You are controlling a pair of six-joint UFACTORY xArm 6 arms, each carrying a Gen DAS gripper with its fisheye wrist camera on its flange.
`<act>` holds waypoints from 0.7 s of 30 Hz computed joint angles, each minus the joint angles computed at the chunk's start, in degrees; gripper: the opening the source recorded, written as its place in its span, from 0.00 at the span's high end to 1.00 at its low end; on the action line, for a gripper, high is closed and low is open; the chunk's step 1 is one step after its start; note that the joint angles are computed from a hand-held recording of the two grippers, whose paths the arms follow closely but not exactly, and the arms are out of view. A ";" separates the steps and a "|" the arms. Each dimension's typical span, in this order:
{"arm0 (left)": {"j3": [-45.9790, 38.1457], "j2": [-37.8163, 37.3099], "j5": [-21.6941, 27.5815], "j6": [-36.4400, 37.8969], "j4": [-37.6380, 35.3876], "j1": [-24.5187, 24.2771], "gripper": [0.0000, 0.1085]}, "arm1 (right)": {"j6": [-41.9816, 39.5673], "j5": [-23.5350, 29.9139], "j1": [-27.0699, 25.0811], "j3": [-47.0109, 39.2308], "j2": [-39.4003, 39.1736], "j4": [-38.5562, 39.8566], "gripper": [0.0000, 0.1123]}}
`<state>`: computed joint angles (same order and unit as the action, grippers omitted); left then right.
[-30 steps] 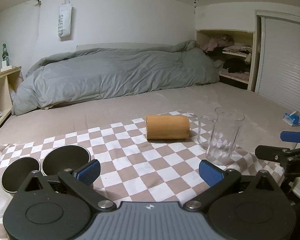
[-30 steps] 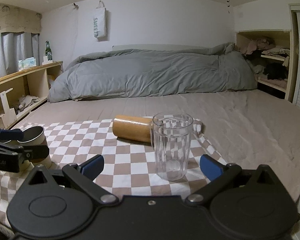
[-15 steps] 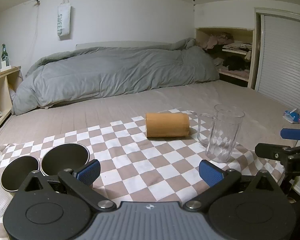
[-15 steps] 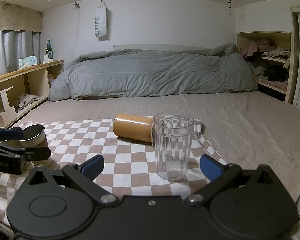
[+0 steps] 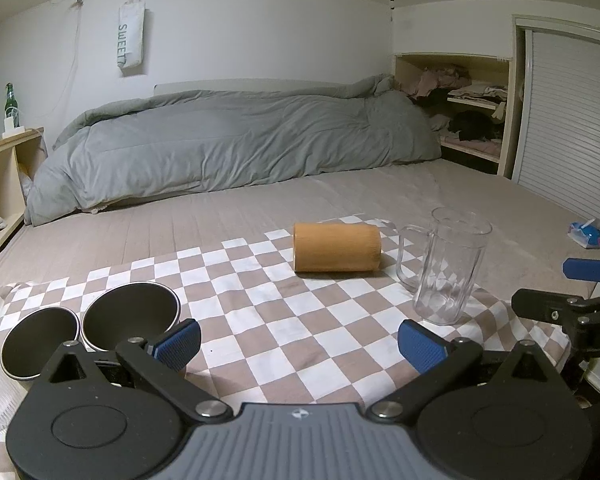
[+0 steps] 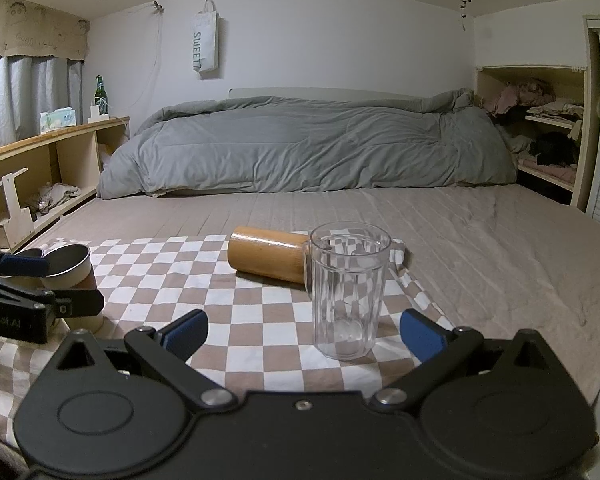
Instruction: Flip cup upright
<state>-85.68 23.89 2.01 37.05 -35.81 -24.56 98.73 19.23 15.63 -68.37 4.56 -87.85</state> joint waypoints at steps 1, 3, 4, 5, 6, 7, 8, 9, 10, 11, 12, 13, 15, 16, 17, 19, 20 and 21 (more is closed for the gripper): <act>0.00 0.00 0.00 0.00 0.00 0.00 0.05 | 0.04 0.01 0.01 0.01 0.01 0.02 0.08; 0.06 -0.01 0.00 -0.67 0.63 0.06 0.05 | -0.10 0.04 0.04 0.00 0.02 0.14 0.08; 0.06 -0.01 -0.01 -0.69 0.66 0.06 0.05 | -0.12 0.02 0.02 0.02 0.01 0.12 0.08; 0.03 -0.01 0.05 -0.63 0.62 0.07 0.05 | -0.16 0.08 0.05 0.02 0.00 0.16 0.08; 0.03 -0.01 0.05 -0.63 0.62 0.07 0.05 | -0.24 0.14 0.08 0.02 -0.01 0.19 0.08; 0.08 -0.07 0.10 -0.49 0.44 0.05 0.05 | -0.13 0.07 0.04 0.03 -0.01 0.10 0.08; 0.26 -0.14 -0.02 -0.40 0.30 -0.01 0.05 | -0.13 0.07 0.04 0.03 -0.01 0.10 0.08; 0.27 -0.12 -0.05 -0.37 0.27 -0.02 0.05 | -0.04 0.07 0.05 0.01 0.00 0.06 0.08; 0.27 -0.12 -0.05 -0.37 0.27 -0.02 0.05 | -0.04 0.07 0.05 0.01 0.00 0.06 0.08; 0.39 -0.19 -0.11 -0.44 0.30 -0.02 0.05 | -0.04 0.07 0.05 0.01 0.00 0.06 0.08; 0.27 -0.14 -0.02 -0.39 0.25 -0.01 0.05 | -0.04 0.07 0.05 0.01 0.00 0.06 0.08; 0.27 -0.14 -0.02 -0.39 0.25 -0.01 0.05 | -0.04 0.07 0.05 0.01 0.00 0.06 0.08; 0.27 -0.14 -0.02 -0.39 0.25 -0.01 0.05 | -0.13 0.08 0.04 0.00 0.01 0.09 0.08; 0.26 -0.13 -0.04 -0.55 0.43 0.01 0.05 | -0.13 0.08 0.04 0.00 0.01 0.09 0.08; 0.26 -0.13 -0.04 -0.55 0.43 0.01 0.05 | -0.16 0.11 0.06 0.02 -0.01 0.10 0.08; 0.22 -0.13 0.01 -0.39 0.27 0.01 0.05 | -0.09 0.12 0.07 0.00 -0.01 0.08 0.08; 0.20 -0.13 0.03 -0.16 0.05 0.00 0.05 | -0.09 0.12 0.07 0.00 -0.01 0.08 0.08; 0.25 -0.16 -0.04 -0.01 -0.09 -0.02 0.05 | -0.09 0.12 0.07 0.00 -0.01 0.08 0.08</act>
